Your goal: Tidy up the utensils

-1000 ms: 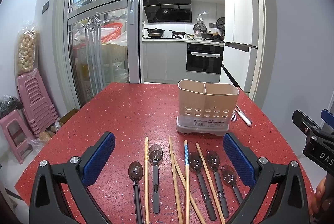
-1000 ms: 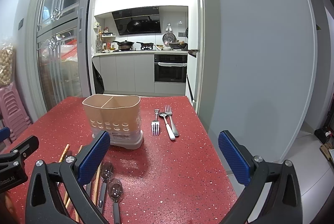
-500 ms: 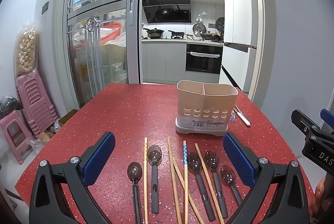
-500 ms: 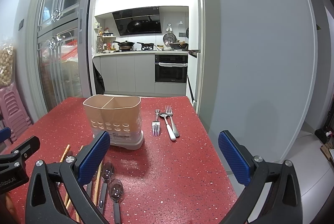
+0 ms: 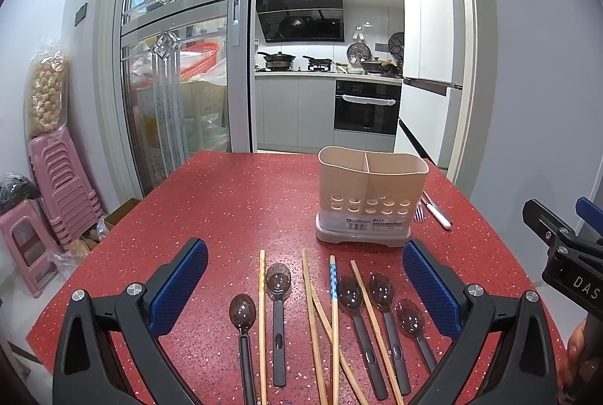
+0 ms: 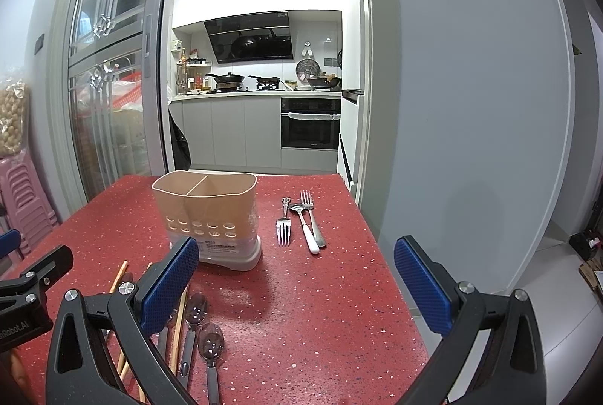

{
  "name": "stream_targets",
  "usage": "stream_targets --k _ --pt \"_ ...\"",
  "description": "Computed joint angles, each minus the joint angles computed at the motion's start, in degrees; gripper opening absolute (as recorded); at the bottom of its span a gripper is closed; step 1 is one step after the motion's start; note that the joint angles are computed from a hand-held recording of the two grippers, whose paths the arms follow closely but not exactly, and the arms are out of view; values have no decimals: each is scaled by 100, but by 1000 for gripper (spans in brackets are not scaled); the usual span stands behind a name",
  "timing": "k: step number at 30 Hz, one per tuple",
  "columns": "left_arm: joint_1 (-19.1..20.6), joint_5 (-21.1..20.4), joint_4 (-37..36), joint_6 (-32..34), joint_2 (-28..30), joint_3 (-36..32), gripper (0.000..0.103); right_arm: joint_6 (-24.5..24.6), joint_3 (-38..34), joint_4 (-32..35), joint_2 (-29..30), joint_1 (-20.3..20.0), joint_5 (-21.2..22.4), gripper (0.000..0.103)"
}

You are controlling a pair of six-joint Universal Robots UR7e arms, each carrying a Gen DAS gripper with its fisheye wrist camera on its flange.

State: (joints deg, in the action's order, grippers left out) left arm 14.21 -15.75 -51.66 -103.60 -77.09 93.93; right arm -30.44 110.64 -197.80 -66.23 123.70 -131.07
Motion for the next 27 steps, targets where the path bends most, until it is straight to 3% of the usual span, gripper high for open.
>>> stream_targets --k 27 --pt "47 54 -506 506 -108 158 103 264 -28 402 -67 -94 -102 103"
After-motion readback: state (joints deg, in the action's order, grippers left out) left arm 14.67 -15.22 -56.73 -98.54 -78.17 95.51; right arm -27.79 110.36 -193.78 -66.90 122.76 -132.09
